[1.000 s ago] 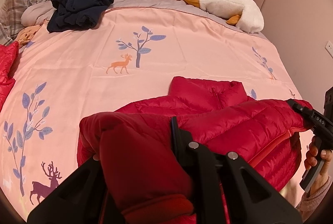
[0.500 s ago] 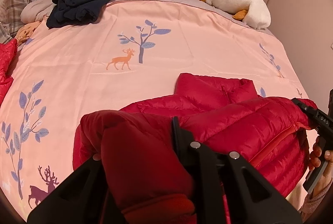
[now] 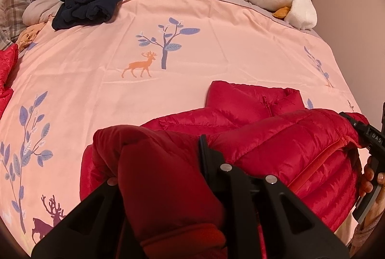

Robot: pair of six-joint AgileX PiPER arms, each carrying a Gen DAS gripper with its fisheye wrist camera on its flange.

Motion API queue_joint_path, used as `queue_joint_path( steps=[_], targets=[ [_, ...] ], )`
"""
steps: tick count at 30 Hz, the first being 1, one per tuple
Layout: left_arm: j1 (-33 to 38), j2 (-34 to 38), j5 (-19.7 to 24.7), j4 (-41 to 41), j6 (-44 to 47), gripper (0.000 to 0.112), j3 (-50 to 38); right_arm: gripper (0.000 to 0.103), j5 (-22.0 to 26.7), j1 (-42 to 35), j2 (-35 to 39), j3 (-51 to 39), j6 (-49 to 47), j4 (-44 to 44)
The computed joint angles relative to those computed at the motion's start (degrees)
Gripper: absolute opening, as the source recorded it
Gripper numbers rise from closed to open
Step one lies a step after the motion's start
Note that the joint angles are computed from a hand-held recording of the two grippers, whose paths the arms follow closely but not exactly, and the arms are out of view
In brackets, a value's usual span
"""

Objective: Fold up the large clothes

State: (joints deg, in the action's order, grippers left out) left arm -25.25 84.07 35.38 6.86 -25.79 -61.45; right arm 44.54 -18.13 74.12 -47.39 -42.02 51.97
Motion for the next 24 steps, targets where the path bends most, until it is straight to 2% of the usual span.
queue_joint_path(
  steps=[24],
  targets=[
    [0.54,2.79,-0.06,-0.36,0.66,0.016,-1.35,0.016,-2.20,1.49,2.51,-0.54,0.64,-1.06]
  ],
)
